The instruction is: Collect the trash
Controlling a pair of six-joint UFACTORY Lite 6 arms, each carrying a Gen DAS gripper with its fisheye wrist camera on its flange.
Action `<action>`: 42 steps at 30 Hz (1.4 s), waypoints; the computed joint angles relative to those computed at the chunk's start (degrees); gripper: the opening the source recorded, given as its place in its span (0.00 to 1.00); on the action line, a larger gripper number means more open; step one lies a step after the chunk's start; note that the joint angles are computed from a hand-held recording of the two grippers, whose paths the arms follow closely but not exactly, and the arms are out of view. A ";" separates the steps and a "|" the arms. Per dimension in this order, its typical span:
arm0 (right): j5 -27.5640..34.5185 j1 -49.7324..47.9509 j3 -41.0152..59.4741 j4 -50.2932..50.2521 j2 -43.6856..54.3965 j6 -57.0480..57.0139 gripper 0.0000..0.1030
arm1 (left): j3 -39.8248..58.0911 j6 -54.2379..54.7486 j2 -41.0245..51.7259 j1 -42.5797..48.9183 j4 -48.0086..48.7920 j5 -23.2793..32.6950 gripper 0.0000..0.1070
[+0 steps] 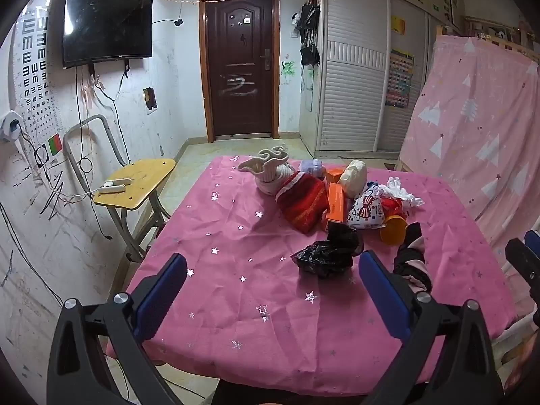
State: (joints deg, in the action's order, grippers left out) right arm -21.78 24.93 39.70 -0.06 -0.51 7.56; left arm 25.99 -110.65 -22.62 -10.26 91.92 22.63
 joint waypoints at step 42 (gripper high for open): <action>0.05 -0.14 -0.25 -0.13 -0.59 -0.19 0.95 | -0.93 -1.10 -0.26 0.39 1.81 0.22 0.88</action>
State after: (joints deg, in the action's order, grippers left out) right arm -21.73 24.79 39.44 -0.20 -1.09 7.37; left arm 25.06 -111.75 -22.88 -9.87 93.73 22.85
